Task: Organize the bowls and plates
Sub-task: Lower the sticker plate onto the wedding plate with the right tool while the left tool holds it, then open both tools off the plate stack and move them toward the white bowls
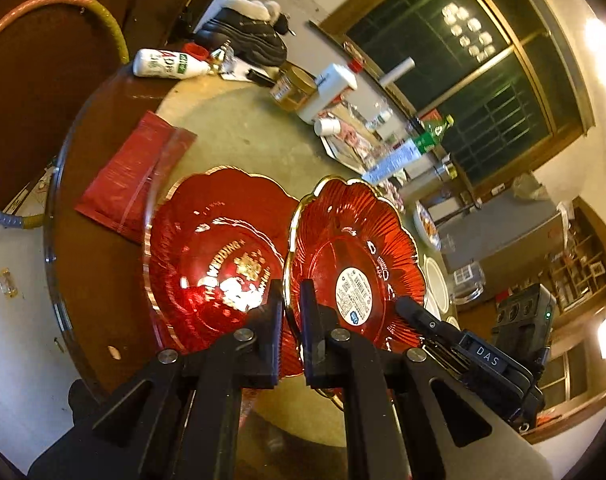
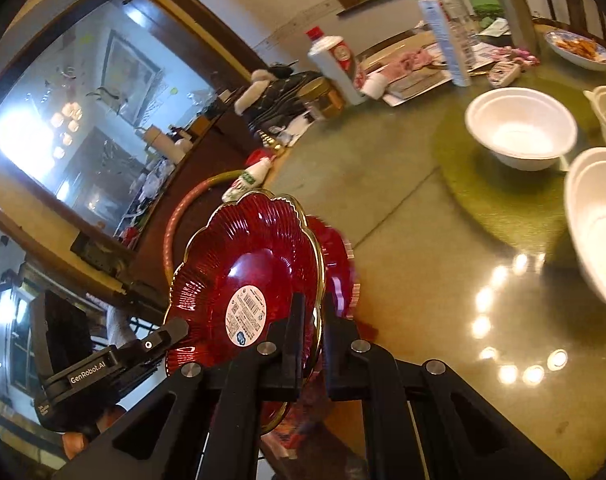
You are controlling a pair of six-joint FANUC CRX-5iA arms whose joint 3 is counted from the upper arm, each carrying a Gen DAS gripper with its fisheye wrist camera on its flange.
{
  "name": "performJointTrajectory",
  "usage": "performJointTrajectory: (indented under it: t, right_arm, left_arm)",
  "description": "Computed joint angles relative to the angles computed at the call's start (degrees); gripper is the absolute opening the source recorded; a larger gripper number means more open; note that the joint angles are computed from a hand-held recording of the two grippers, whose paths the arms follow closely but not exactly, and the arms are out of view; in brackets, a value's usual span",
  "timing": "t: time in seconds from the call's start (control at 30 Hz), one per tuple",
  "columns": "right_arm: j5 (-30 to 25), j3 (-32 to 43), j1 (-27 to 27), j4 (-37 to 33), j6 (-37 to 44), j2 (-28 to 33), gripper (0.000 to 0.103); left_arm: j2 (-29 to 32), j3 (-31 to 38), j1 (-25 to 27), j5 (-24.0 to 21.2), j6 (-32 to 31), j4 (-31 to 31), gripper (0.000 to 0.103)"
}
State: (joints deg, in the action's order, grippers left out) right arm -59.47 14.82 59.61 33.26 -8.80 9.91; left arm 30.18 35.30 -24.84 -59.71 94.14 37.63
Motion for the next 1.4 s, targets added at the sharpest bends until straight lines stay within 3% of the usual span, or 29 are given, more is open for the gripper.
performJointTrajectory:
  t: [0.13, 0.3, 0.57, 1.1, 1.3, 1.4]
  right_arm:
    - [3.4, 0.0, -0.6, -0.7, 0.6, 0.5, 0.005]
    - [2.5, 3.1, -1.1, -2.6, 2.5, 2.9, 0.005]
    - [-0.9, 8.5, -2.4, -6.7, 6.4, 6.7, 0.005]
    - [-5.6, 13.8, -5.5, -15.9, 13.5, 10.6, 0.007]
    - [-9.5, 18.1, -6.5, -19.3, 15.9, 13.0, 0.017]
    - [-10.4, 19.4, -6.3, -19.5, 17.3, 13.7, 0.027]
  left_arm:
    - [-0.9, -2.6, 1.1, 0.7, -0.9, 1.6, 0.004]
    - [-0.7, -2.1, 1.2, 0.6, 0.9, -0.8, 0.004]
    - [2.4, 3.2, 1.0, -3.1, 7.3, -6.7, 0.004]
    - [8.1, 13.8, -0.1, -9.9, 13.1, -15.0, 0.005]
    - [9.7, 18.8, -1.2, -12.7, 17.1, -21.3, 0.010]
    - [8.8, 17.4, -0.9, -11.4, 17.8, -21.3, 0.015]
